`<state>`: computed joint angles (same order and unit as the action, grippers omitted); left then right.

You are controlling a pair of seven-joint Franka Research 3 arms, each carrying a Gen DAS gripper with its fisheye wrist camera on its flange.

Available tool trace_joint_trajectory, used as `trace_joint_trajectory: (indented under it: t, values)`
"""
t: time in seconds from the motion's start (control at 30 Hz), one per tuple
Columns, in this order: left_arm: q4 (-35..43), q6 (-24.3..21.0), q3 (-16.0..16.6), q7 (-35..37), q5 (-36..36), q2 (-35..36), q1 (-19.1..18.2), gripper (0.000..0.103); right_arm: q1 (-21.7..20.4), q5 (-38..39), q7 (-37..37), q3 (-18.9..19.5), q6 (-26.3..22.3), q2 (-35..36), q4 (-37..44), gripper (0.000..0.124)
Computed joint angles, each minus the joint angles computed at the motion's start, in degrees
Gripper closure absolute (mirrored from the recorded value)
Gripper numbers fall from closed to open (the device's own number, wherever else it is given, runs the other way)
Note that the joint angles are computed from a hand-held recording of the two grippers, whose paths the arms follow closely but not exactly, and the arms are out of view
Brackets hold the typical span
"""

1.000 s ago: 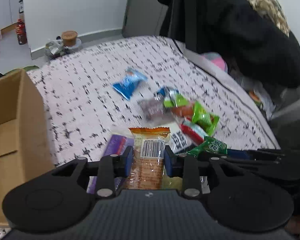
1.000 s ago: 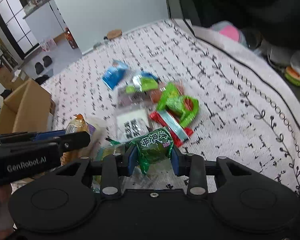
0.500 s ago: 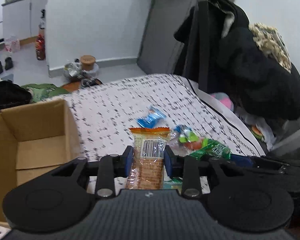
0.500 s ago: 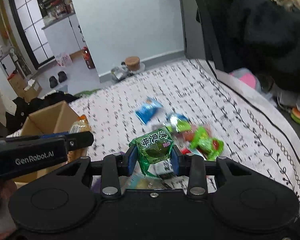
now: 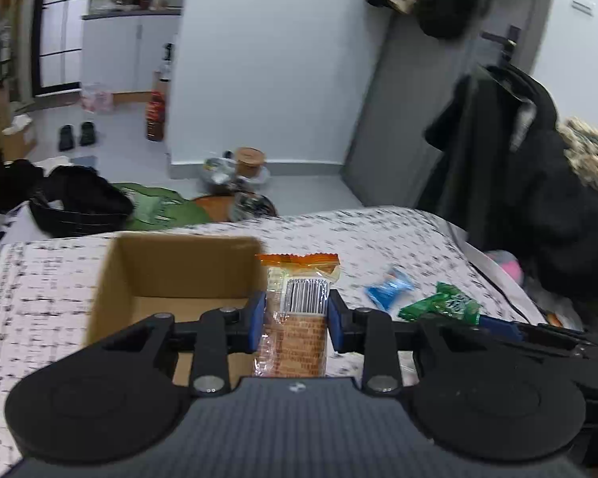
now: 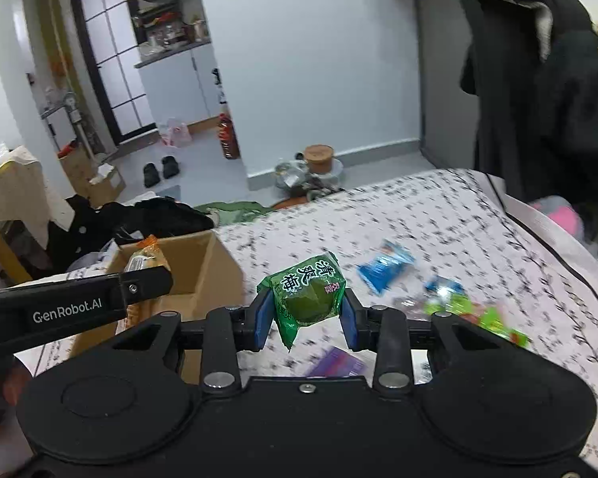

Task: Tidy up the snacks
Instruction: 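Drop the cracker pack into the box with the left tool while the right drops the candy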

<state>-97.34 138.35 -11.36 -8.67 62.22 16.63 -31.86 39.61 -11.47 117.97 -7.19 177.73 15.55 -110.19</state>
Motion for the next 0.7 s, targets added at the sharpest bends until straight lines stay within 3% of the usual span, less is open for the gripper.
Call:
trace_joint_trajectory:
  t: [0.27, 0.7]
  values:
    - [-6.0, 0.1, 0.1, -4.7, 1.5, -4.4, 2.8, 0.072, 0.2, 3.4, -4.9, 3.1, 0.5, 3.8, 5.3, 0.089]
    - [-9.1, 3.8, 0.1, -7.6, 5.1, -5.2, 7.1, 0.071, 4.0, 7.3, -9.8, 2.0, -0.8, 9.4, 12.9, 0.089]
